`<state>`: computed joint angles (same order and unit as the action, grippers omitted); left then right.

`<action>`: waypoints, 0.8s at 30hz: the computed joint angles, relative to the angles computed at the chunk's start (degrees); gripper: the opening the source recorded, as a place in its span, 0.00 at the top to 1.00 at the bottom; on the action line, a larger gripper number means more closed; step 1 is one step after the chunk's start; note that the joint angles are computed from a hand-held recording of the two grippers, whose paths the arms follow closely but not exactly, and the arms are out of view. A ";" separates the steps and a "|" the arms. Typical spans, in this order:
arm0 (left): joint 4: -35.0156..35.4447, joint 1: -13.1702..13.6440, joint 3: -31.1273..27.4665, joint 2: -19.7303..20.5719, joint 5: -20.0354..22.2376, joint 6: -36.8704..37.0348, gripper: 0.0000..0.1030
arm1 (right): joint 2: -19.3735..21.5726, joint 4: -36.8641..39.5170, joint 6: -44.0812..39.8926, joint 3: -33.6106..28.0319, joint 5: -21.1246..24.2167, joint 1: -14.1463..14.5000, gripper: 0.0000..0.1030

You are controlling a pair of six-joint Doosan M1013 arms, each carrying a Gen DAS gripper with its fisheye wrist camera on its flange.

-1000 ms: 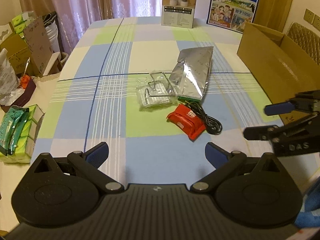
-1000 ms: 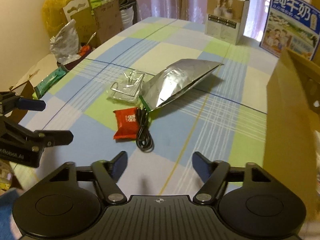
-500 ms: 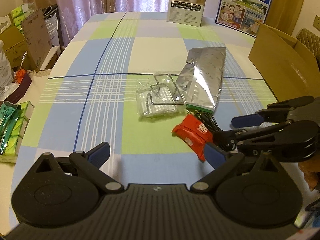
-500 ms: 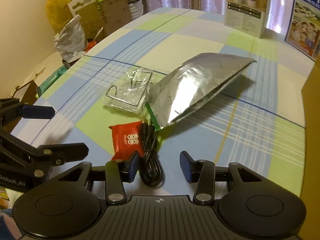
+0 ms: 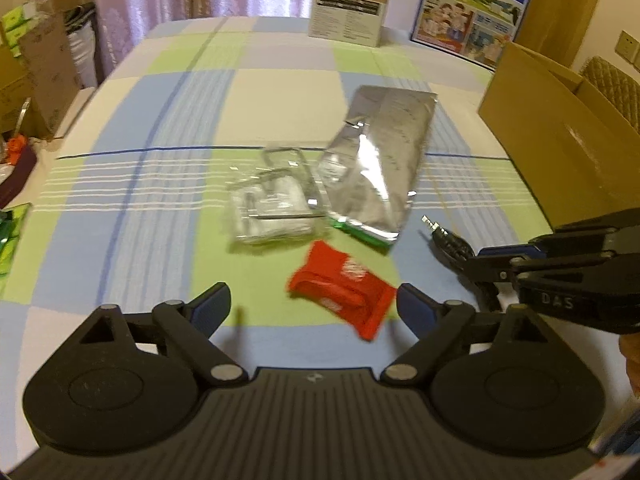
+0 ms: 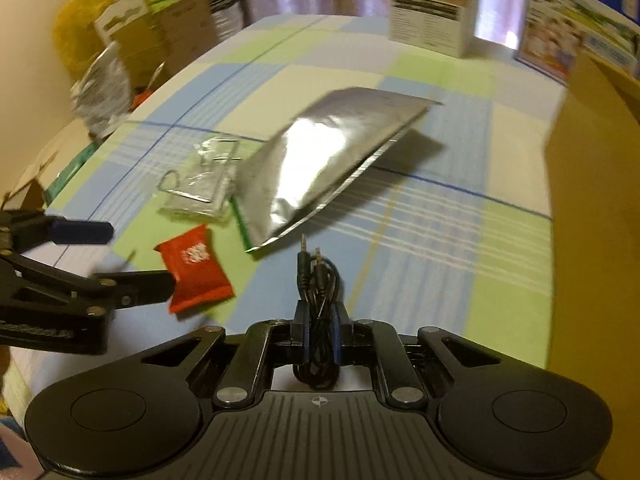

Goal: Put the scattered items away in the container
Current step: 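Grasp the red snack packet with the left tool while the right tool holds the cable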

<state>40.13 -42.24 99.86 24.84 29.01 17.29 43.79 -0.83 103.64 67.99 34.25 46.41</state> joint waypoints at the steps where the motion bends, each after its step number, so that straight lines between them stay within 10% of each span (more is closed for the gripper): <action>1: -1.17 0.04 -0.45 0.41 -0.29 1.38 0.23 | -0.25 -0.13 0.45 0.44 -0.19 -0.07 0.94; 14: -6.49 0.62 -3.60 3.35 -0.19 14.68 0.30 | -0.40 -1.50 0.53 1.71 -2.74 -0.10 0.88; 24: -8.42 0.80 -1.02 1.32 -2.82 19.72 0.58 | -0.60 -0.04 0.62 2.48 -4.45 -0.75 0.66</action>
